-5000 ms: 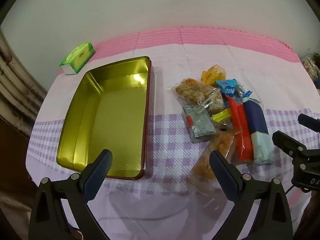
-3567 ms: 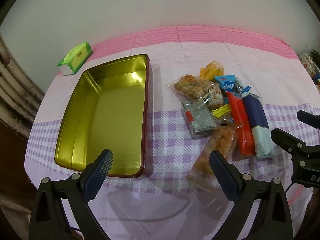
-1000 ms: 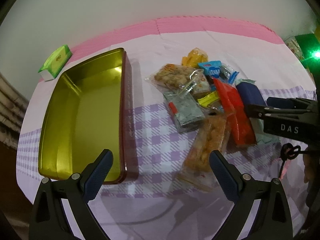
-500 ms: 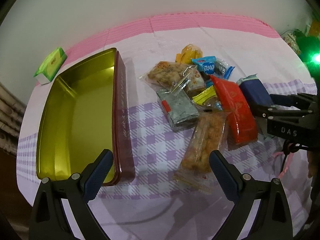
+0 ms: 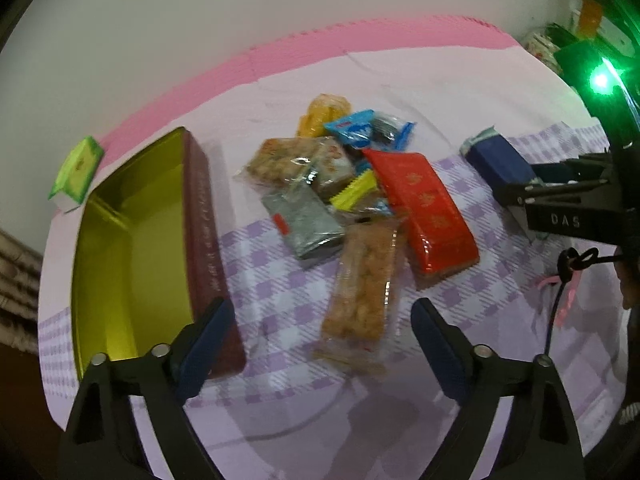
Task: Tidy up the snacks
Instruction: 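Grasp the clear orange snack packet with the left gripper while the right holds the blue packet, then carry the orange snack packet into the gold tin and open the left gripper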
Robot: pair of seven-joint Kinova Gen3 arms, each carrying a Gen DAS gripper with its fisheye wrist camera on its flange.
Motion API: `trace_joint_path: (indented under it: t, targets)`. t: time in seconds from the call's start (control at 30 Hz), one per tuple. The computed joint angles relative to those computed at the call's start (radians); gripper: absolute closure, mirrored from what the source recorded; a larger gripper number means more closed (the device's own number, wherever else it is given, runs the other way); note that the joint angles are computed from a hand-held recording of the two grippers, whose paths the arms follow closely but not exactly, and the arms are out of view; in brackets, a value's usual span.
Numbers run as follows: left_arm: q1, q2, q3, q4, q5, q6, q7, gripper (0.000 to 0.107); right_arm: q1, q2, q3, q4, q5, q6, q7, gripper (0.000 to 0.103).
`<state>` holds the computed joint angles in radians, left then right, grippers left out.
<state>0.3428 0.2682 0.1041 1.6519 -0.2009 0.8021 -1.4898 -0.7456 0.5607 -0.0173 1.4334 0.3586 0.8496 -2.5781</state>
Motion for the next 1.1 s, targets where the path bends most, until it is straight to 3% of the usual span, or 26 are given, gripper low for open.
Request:
trace_joint_path:
  t: [0.2, 0.37, 0.43, 0.53, 0.8, 1.1]
  targets:
    - [-0.054, 0.066, 0.017, -0.091, 0.102, 0.083, -0.079, 0.035, -0.004, -0.006, 0.003, 0.009, 0.008, 0.003, -0.010, 0.055]
    - [-0.038, 0.098, 0.016, -0.128, 0.107, 0.094, -0.120, 0.038, 0.002, -0.001, -0.001, -0.001, 0.002, 0.004, -0.007, 0.055]
    - [-0.036, 0.122, 0.018, -0.151, 0.120, 0.110, -0.129, 0.047, 0.001, 0.003, -0.001, -0.006, 0.002, 0.005, -0.005, 0.055]
    - [-0.042, 0.154, 0.018, -0.182, 0.152, 0.140, -0.142, 0.051, 0.003, 0.001, -0.001, -0.002, 0.000, 0.003, -0.003, 0.054]
    - [-0.054, 0.167, 0.015, -0.171, 0.195, 0.133, -0.154, 0.065, 0.001, 0.000, -0.001, -0.004, -0.001, 0.007, -0.004, 0.053]
    - [-0.058, 0.104, 0.016, -0.109, 0.201, 0.105, -0.161, 0.068, -0.001, 0.004, 0.000, -0.010, 0.002, 0.011, -0.004, 0.053]
